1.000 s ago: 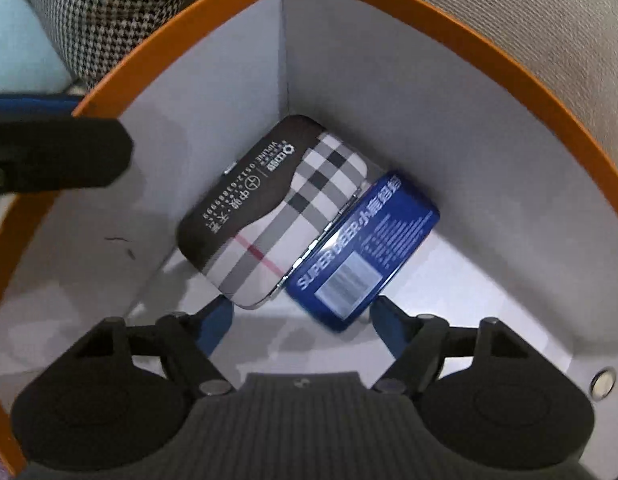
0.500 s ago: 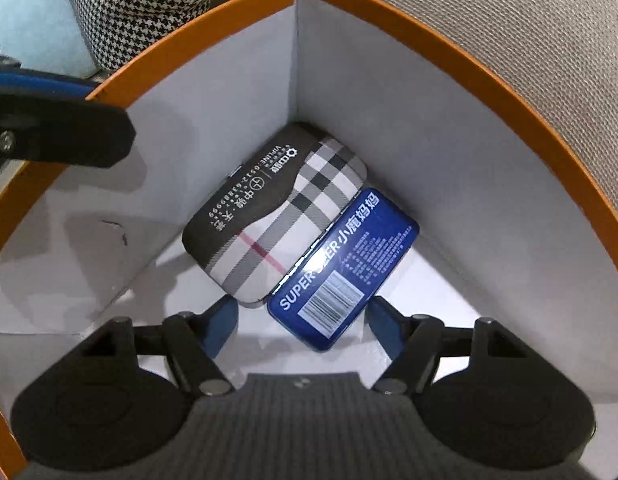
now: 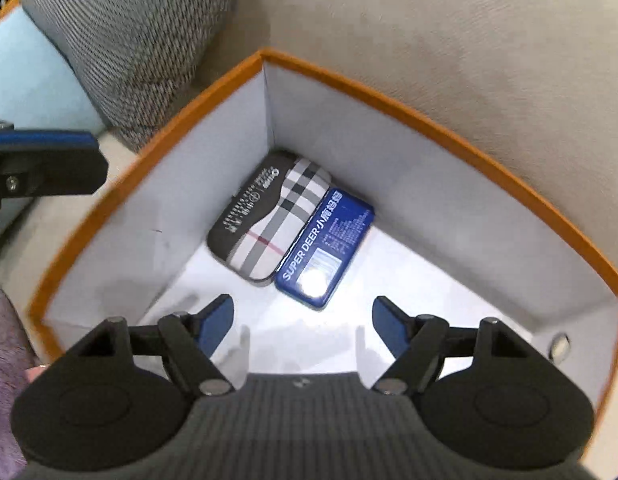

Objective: Organize rigid objects
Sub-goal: 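Move both tools back to the pile of items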

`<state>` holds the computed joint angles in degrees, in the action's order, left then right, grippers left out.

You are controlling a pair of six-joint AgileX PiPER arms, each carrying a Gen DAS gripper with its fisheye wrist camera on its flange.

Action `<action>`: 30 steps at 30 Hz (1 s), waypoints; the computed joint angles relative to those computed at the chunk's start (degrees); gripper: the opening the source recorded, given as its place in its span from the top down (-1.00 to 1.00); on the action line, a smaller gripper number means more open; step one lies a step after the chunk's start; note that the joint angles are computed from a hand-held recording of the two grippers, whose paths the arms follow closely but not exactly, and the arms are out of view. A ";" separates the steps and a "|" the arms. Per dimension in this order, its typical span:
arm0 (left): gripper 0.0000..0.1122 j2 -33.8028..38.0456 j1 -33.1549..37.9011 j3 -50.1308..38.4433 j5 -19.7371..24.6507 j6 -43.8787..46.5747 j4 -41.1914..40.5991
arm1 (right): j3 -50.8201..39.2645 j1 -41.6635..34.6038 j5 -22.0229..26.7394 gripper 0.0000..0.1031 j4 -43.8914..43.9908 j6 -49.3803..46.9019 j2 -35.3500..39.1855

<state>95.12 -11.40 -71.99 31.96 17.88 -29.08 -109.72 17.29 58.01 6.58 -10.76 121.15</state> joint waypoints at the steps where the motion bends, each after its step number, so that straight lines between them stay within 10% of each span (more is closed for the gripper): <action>1: 0.69 -2.38 0.32 2.19 0.12 1.20 -1.53 | 4.53 -0.19 -2.45 -0.49 0.47 0.46 -3.46; 12: 0.69 -23.47 2.65 21.93 5.51 -1.60 -3.48 | 45.47 5.32 -23.97 -0.37 -3.65 21.49 -35.87; 18: 0.69 -28.40 3.89 28.71 9.99 -8.67 0.89 | 59.62 12.30 -27.56 -0.33 -11.96 39.78 -46.58; 30: 0.69 -33.52 -0.56 38.08 13.25 -11.94 2.96 | 69.50 27.20 -30.52 -0.21 -20.52 61.17 -44.15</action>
<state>61.60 -11.96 -33.91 45.21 5.94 -26.11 -40.22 44.49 27.49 -13.94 50.41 77.00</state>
